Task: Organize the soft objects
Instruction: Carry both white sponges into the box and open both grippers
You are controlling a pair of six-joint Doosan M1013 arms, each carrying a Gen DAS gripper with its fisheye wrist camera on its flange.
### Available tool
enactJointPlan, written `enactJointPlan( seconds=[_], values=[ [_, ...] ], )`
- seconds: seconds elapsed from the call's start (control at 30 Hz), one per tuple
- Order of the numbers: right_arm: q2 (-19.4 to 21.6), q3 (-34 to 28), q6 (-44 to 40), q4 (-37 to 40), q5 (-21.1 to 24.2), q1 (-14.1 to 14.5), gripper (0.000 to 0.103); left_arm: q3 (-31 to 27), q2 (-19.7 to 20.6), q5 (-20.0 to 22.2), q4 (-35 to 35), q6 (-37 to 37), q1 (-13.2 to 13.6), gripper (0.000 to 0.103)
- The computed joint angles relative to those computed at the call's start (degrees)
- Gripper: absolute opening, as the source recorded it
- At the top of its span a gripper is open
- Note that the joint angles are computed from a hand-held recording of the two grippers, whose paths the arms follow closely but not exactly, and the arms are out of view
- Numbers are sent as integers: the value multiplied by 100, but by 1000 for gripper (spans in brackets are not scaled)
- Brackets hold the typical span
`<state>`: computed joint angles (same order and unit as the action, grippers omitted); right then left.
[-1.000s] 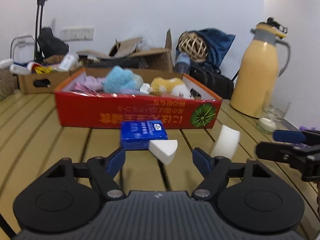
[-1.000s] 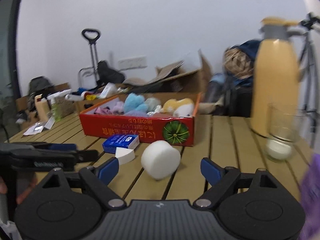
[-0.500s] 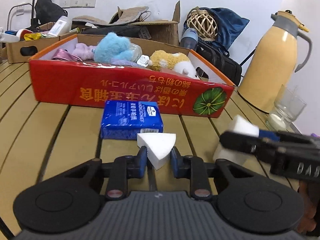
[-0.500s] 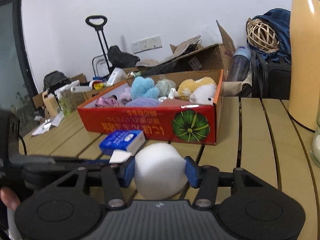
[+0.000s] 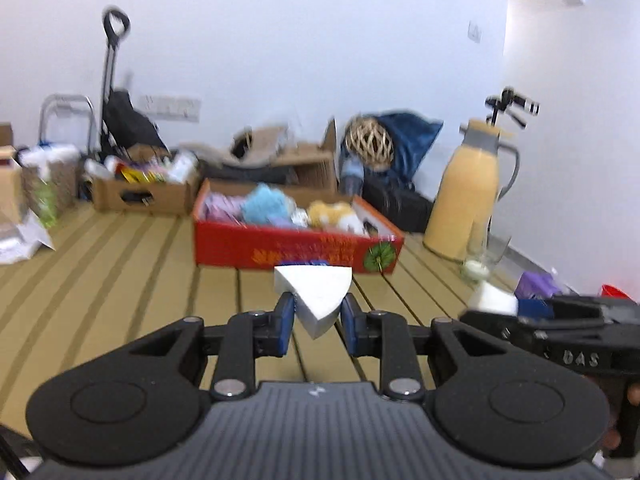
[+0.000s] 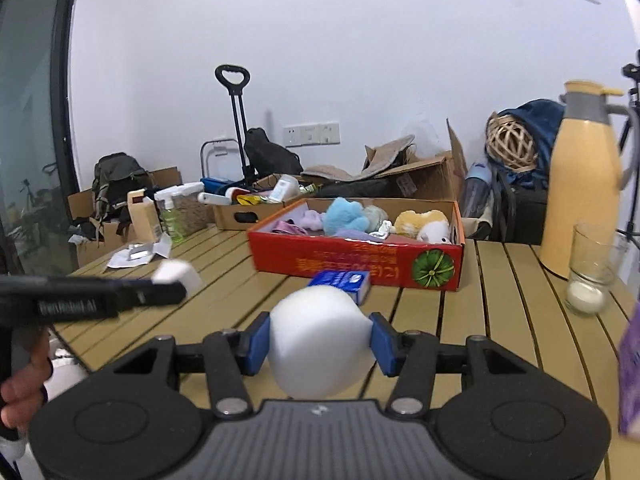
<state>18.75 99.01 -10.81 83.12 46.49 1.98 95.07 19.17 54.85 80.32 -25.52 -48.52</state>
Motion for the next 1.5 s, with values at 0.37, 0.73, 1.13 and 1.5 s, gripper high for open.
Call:
enactJointPlan(
  seconds=[0.37,0.73,1.13,1.5],
  values=[
    [-964,1010,-411,473,70,-97,52,669,-510,620,485,-691,-576,25],
    [-536,395,-76,484,-248,252,52,538,-504,79,879,-325,91,26],
    [1262,-2286,2461,-435,-1021,1101,52,-911,334,-2077,-131,1293,2005,26],
    [2958,-4640,5729,-2966,-1490,1808,61,-2375,1418,-2338,-2718,3840,2880,27]
  ],
)
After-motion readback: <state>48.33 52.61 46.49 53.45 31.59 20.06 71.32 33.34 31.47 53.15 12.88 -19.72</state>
